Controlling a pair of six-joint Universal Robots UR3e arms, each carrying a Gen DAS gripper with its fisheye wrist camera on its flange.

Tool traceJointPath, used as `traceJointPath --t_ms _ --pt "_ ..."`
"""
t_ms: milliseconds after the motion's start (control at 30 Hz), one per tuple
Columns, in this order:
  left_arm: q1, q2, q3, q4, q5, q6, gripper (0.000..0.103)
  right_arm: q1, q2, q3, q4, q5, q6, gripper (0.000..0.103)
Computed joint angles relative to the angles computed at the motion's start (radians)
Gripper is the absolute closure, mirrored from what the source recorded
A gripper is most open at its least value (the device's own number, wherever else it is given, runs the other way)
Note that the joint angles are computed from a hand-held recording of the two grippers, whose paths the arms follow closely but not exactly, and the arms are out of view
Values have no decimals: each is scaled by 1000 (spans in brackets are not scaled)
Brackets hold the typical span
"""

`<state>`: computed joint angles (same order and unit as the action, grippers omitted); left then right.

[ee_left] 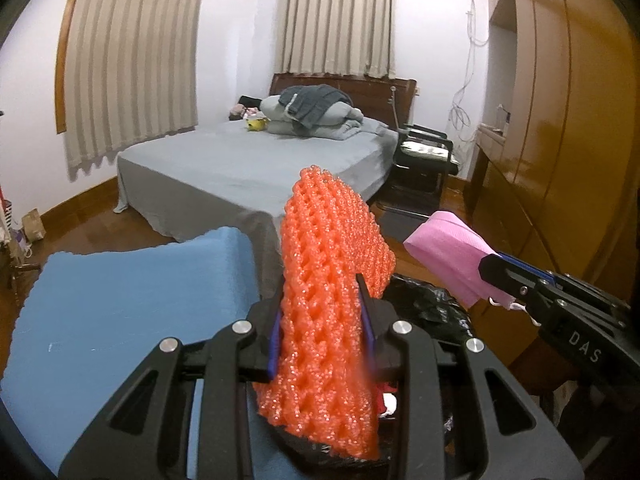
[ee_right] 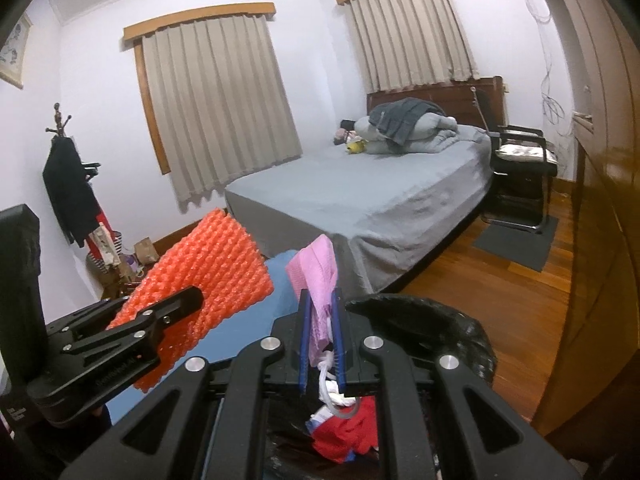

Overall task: Collect trash
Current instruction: 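Carry the orange mesh pad and pink mask over the bin with both tools, then open both tools to drop the mesh pad and mask into the bin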

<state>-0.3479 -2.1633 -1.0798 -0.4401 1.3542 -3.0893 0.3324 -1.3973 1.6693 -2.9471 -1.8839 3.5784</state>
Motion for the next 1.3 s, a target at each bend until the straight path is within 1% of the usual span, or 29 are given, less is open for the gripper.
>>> traceJointPath --t_ms 300,467,633,733,833,867,900,933,967,1000,1033,1067,1100,1133,1167,1233,1267,1300 --pt "-44 -147 171 -79 -7 13 73 -55 -48 110 -5 12 31 93" --pt "-58 -214 249 -109 -11 22 72 -90 -56 157 -17 30 28 93" --pt "-68 -309 389 -183 -14 26 68 -128 -31 175 -20 58 16 93" --pt "-71 -387 523 -262 -15 32 66 -154 -3 189 -35 87 13 93" --pt "-61 -450 633 -339 -38 39 60 -169 28 185 -40 104 14 90" --pt "-57 -478 681 -372 -53 41 55 -174 41 182 -41 108 14 90" --pt "-54 -487 694 -380 -61 42 50 -179 53 179 -37 113 13 89" --pt "-53 -508 731 -401 -65 43 47 -186 60 181 -37 118 10 88" --pt "-50 -523 753 -414 -72 44 39 -189 69 177 -33 121 10 86" --pt "-48 -526 752 -412 -77 41 32 -190 77 172 -29 119 12 79" --pt "-43 -521 736 -398 -81 38 30 -195 83 172 -27 122 11 70" --pt "-41 -502 692 -370 -85 34 28 -196 85 172 -29 122 10 66" --pt "-37 -490 661 -350 -93 30 22 -195 86 175 -31 118 9 58" --pt "-35 -486 651 -343 -93 28 20 -190 85 177 -32 107 11 52" --pt "-33 -481 640 -333 -90 24 17 -186 84 179 -34 99 12 50" --pt "-29 -473 624 -322 -80 21 17 -178 79 182 -31 83 17 36" --pt "-28 -471 625 -323 -74 19 17 -174 74 185 -30 75 20 32" --pt "-26 -465 617 -317 -67 16 17 -170 67 188 -28 68 21 26"
